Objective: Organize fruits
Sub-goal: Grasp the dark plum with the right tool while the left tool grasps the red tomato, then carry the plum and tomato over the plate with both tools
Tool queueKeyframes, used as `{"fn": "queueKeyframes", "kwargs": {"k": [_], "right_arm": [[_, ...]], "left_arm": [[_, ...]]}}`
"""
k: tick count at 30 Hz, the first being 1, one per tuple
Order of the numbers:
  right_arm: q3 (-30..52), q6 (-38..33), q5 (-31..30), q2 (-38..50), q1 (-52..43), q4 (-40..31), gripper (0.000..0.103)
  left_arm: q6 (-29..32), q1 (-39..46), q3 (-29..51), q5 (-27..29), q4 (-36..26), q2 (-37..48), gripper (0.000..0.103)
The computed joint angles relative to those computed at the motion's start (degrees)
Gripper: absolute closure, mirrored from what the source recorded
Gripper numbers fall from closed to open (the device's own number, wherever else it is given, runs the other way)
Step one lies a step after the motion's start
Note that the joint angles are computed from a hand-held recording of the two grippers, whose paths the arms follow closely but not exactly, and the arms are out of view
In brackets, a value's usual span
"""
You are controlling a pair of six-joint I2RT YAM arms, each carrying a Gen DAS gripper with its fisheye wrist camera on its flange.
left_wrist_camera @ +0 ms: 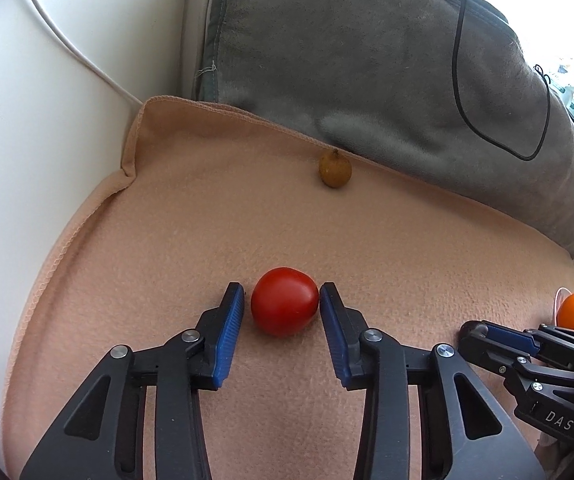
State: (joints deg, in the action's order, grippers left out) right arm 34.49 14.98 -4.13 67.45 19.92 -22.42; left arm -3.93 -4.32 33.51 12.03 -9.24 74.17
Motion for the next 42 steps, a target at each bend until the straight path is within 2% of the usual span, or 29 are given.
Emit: {"fn": "queueKeyframes", "kwargs": {"k": [2,11,25,34,40,42], "right_arm": [[-0.1,-0.1,0.2,0.0,0.1,0.2,0.078],[-0.6,0.0,0.1,-1.6,0.0,-0.4,0.079],[-1.2,0.6,-0.5,-13.7,0.5,-7.3,0.079],[-0.2,-0.8,-2.7,-25.7,-2.4,-16.6,0.079],[1.1,-4.8,-5.7,-33.1,-8.3,-23.2,0.079],[1.6,-6.9,-8.9,-35.1,-12.8,-25.5,0.079]], "left_arm": [[-0.1,0.3,0.1,0.6,0.2,0.2,0.072],[-0.2,1.0,-0.2,1.1,1.1,0.3,0.072],[-1.5,-2.1,-4.0,0.0,-6.4,-14.7,0.072],[-5.3,-10.1,-2.3,-3.5,-12.8,-23.3,0.072],[-8.9,-18.5,-0.1,-7.8,-16.0,-27.1,0.072],[-10.4,-22.0,0.8,-9.7,-16.4,-27.5,0.072]]}}
